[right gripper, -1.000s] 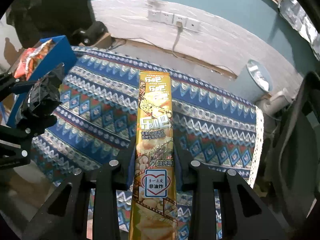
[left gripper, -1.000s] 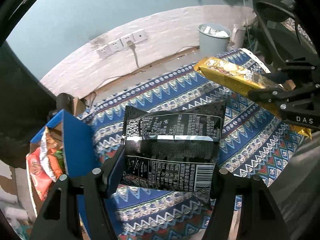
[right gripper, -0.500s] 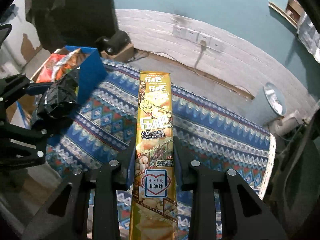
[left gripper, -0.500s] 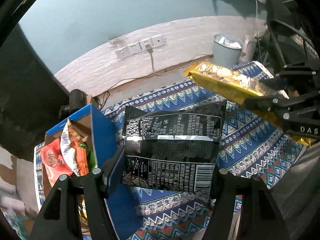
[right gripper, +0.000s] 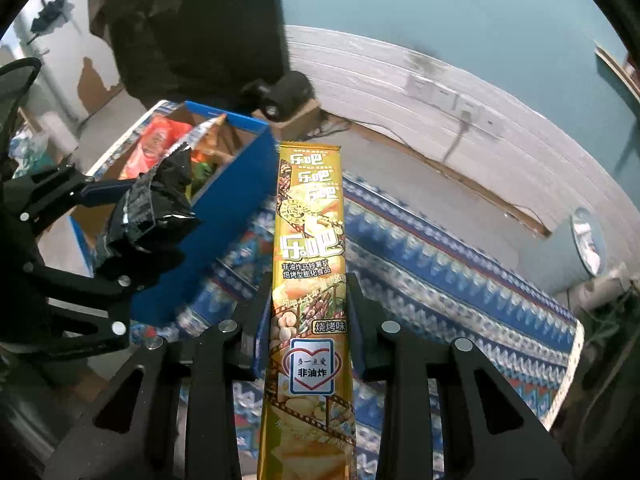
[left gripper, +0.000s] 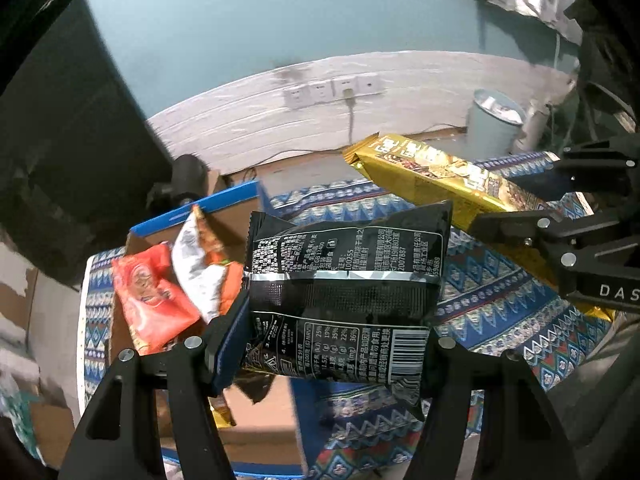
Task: Organize snacks
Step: 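Lift the yellow bar and black bag and carry them over the box, then lower the yellow bar and black bag into the box and open both grippers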
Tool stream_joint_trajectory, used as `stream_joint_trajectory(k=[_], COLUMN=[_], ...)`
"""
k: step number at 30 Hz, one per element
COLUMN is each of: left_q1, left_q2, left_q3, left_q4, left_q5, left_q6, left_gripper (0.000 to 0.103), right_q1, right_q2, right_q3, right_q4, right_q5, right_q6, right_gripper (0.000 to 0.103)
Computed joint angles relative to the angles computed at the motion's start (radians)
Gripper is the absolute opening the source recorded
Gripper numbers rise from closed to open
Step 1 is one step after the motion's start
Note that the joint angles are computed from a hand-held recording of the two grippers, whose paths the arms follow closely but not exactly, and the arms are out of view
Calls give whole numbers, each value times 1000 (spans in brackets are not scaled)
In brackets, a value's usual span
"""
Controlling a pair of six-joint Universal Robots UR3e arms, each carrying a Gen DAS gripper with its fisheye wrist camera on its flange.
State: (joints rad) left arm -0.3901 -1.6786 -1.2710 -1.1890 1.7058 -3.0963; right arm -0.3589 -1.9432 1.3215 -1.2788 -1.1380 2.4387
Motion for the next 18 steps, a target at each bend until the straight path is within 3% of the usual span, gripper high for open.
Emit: stream_joint_trajectory(k=[9,18], left_q1=[136,299], left_q2=[111,207], left_q3=[-125,-258], left_q4=[28,57], left_q5=[-35,-81], left_q6=[34,77], left_gripper=[68,68], right_q1=[276,478], right_q2=[180,363], right_q3=[-98,-241], right_q4=[-161,-241], right_q5=[-48,-92], right_q6=[229,382], right_gripper=[30,30])
